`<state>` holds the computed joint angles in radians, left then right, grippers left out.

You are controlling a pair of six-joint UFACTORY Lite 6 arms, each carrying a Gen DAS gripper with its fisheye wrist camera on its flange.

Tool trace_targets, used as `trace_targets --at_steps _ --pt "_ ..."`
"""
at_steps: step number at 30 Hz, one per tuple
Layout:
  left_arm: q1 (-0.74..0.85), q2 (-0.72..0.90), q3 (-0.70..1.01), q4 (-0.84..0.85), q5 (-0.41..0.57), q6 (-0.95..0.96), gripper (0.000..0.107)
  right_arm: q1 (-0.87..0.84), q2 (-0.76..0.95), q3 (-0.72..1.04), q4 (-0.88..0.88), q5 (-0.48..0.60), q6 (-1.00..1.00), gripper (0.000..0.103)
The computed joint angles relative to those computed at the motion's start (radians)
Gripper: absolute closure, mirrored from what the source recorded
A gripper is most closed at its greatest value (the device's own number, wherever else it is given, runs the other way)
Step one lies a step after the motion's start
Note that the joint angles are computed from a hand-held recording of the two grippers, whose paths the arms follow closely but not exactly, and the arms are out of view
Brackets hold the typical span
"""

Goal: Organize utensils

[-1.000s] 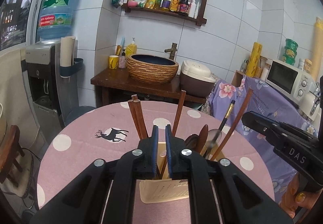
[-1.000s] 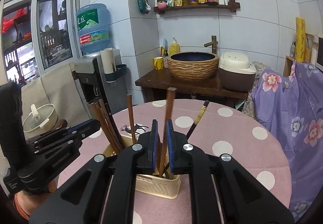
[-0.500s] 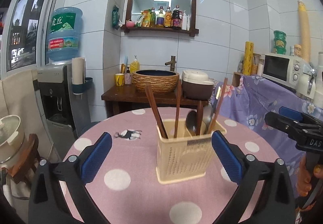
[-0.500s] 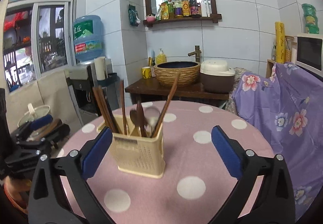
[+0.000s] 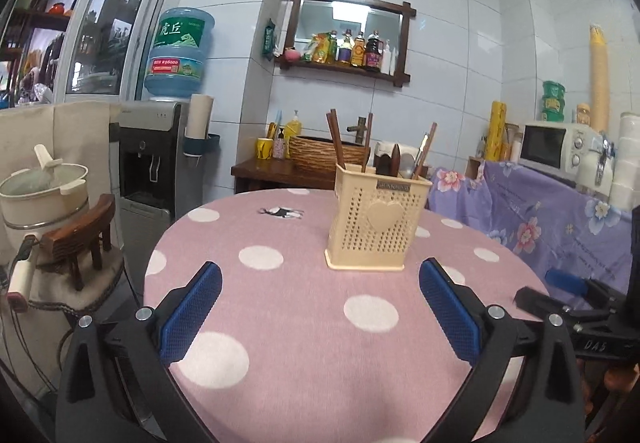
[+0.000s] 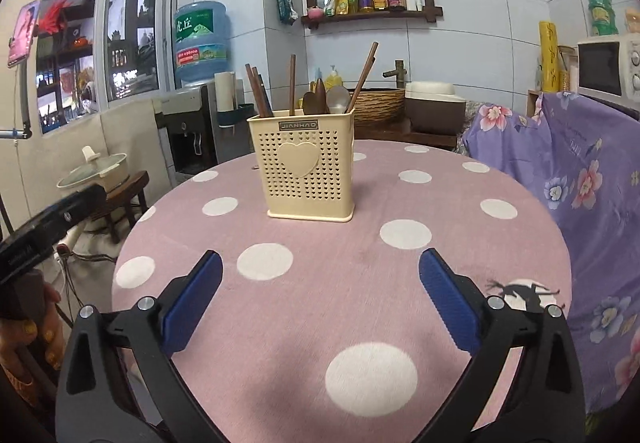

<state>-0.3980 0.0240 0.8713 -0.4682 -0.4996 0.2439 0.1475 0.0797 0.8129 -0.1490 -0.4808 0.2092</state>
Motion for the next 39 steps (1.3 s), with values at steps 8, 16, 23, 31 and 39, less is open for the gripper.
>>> trace_targets --at_steps 8,16,23,31,39 --pt "-0.071 -0.112 -0.144 -0.081 -0.137 0.081 0.009 0.077 -0.164 -0.192 0.263 -0.105 -0.272 0.006" --pt "-0.102 -0.129 -0.180 -0.116 -0.162 0.092 0.009 0.069 -0.188 -0.210 0.242 -0.107 -0.248 0.006" --pt "-0.131 -0.136 -0.192 -0.168 -0.203 0.149 0.009 0.074 -0.182 -0.202 0.250 -0.095 -0.258 0.006" --pt "-0.115 -0.139 -0.190 -0.142 -0.170 0.116 0.009 0.074 -0.176 -0.192 0.247 -0.088 -0.252 0.006" --pt "-0.115 -0.133 -0.188 -0.152 -0.178 0.103 0.009 0.081 -0.171 -0.193 0.269 -0.095 -0.278 0.006"
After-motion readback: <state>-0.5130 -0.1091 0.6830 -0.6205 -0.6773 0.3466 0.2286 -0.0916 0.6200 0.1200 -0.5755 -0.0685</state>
